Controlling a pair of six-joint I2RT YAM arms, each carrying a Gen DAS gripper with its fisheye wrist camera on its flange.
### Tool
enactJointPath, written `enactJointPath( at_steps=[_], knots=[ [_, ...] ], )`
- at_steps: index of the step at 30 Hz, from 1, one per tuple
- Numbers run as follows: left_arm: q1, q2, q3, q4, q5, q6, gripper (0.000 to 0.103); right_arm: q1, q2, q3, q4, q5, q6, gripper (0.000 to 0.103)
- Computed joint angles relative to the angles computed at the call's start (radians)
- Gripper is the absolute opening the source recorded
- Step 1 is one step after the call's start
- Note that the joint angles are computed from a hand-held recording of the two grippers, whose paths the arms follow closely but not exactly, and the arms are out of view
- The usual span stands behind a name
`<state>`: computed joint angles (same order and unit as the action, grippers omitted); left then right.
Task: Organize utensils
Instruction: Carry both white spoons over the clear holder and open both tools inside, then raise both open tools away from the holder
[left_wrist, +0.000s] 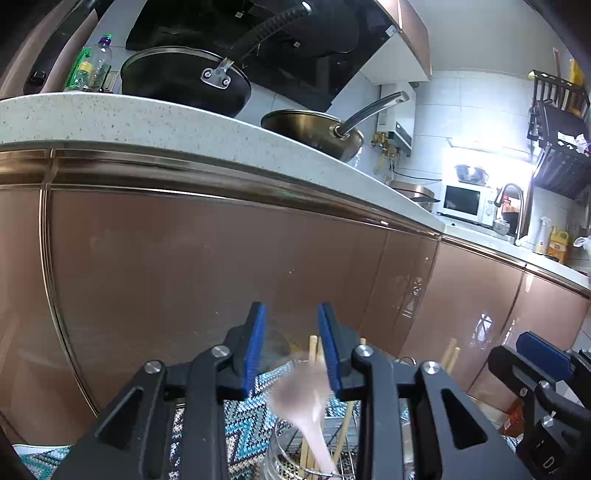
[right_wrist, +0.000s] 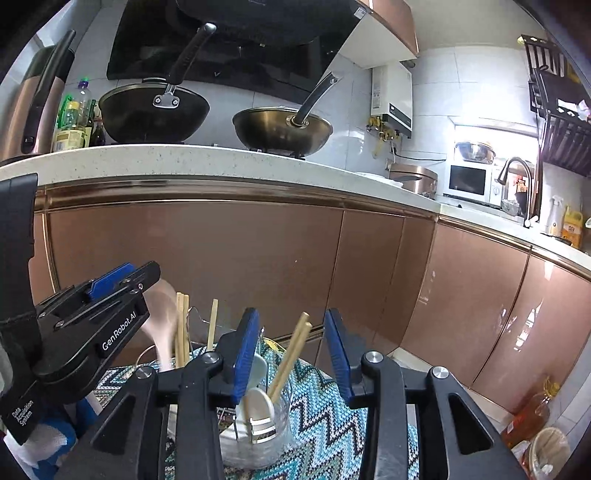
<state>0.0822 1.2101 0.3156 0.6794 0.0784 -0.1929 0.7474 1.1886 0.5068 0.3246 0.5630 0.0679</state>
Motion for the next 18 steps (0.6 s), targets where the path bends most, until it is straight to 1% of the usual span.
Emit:
enactJointPath(
  at_steps=[3,7,9,10,12,13,15,16,18],
  knots=[
    [0.027,-0.095,-0.023,-0.075,0.030,0.013,0.031,0.031,-0.055,-0.014,-0.042,0.035,0.021,0.040],
    [0.131,-0.259,-0.047,-0.223,0.128,0.030,0.036,0.109,-0.173,-0.034,-0.147,0.124,0.063,0.048],
    [0.222,-0.364,-0.052,-0.344,0.202,0.053,0.038,0.152,-0.225,-0.037,-0.207,0.172,0.091,0.051],
    [0.264,-0.394,-0.048,-0.391,0.237,0.064,0.040,0.179,-0.256,-0.037,-0.247,0.200,0.113,0.053],
    [0.364,-0.472,-0.026,-0.528,0.318,0.099,0.044,0.237,-0.305,-0.028,-0.333,0.257,0.164,0.058],
    [0.427,-0.514,-0.006,-0.615,0.370,0.129,0.045,0.272,-0.328,-0.022,-0.379,0.291,0.191,0.062],
    [0.515,-0.566,0.023,-0.730,0.446,0.180,0.045,0.364,-0.367,0.002,-0.496,0.380,0.268,0.069],
    [0.575,-0.605,0.048,-0.819,0.500,0.223,0.046,0.395,-0.373,0.014,-0.541,0.412,0.301,0.074],
    [0.673,-0.650,0.095,-0.961,0.591,0.298,0.048,0.488,-0.382,0.051,-0.672,0.501,0.408,0.081]
  ],
)
